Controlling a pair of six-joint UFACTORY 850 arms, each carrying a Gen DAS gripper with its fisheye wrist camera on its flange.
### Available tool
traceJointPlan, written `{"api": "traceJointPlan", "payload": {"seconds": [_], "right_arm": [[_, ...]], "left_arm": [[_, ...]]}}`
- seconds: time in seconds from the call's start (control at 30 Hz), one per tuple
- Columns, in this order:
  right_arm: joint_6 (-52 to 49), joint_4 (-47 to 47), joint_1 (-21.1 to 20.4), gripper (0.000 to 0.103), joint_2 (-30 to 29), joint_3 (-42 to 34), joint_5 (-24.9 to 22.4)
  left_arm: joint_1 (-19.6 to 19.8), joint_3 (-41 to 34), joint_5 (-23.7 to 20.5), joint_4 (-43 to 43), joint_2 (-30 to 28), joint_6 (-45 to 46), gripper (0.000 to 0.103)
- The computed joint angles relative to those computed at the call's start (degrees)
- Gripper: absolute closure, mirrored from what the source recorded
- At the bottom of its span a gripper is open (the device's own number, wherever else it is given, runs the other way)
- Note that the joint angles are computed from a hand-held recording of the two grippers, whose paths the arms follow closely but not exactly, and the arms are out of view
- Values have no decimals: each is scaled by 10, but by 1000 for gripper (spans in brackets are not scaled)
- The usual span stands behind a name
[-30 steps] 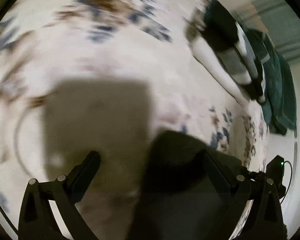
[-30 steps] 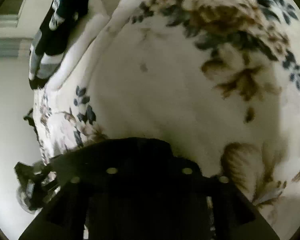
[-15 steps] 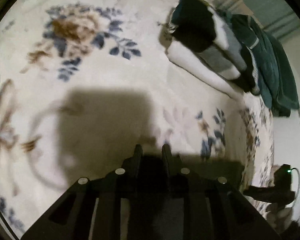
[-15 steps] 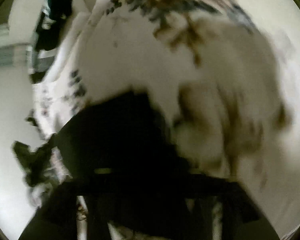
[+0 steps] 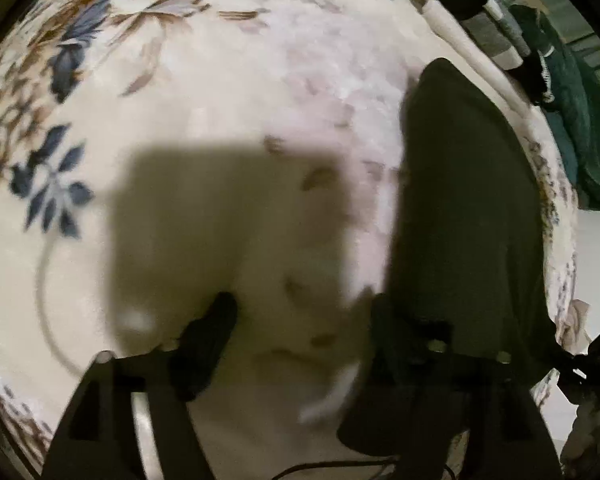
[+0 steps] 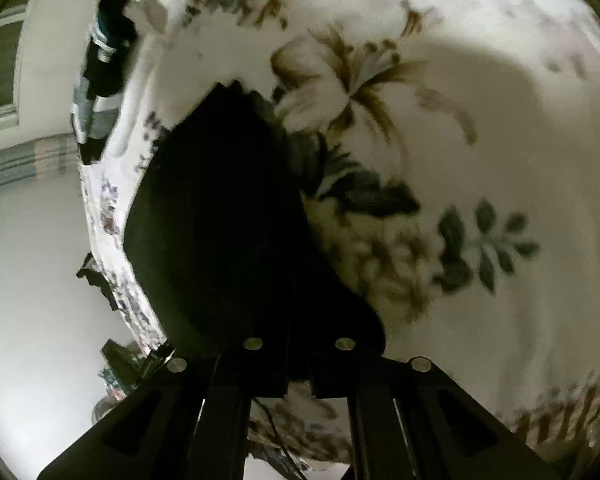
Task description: Fold small clothes
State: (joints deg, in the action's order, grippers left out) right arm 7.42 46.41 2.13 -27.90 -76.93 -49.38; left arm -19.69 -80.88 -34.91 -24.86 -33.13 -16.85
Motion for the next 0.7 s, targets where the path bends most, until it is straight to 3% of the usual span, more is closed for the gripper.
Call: {"api": "traceJointPlan", "payload": {"seconds": [0.13, 0.2, 0.27, 0.3, 0.33, 0.4, 0.43, 0.6, 0.63, 0.67, 0.7], "right_arm": [[44, -77, 6, 97, 13, 11, -31], [53, -79, 3, 96, -1, 9, -51], [59, -70, -4, 85, -6, 14, -61], [54, -58, -9, 74, 2, 25, -55], [34, -23, -17, 56, 16, 43, -40], [3, 32, -28, 34, 36, 75, -20], [-18, 69, -32, 31, 41, 92, -13], [-157, 339, -31, 34, 1, 158, -31], [-185, 399, -28, 63, -1, 172, -21], [-230, 459, -21, 76, 2, 182, -13], [-279, 497, -17, 80, 5, 187, -11]], "left_arm": [[1, -27, -20, -14, -27, 25, 3], [0, -43, -34, -5, -36, 23, 0], [0, -48, -40, -2, -39, 22, 0], [1, -46, -39, -7, -38, 26, 0], [2, -42, -36, -15, -35, 32, 1], [4, -36, -31, -23, -30, 38, 0], [6, -32, -28, -26, -27, 41, 0], [0, -31, -22, -23, -26, 32, 1], [0, -29, -20, -24, -24, 31, 1], [-2, -23, -16, -27, -21, 32, 1], [-2, -22, -15, -30, -19, 32, 1]]}}
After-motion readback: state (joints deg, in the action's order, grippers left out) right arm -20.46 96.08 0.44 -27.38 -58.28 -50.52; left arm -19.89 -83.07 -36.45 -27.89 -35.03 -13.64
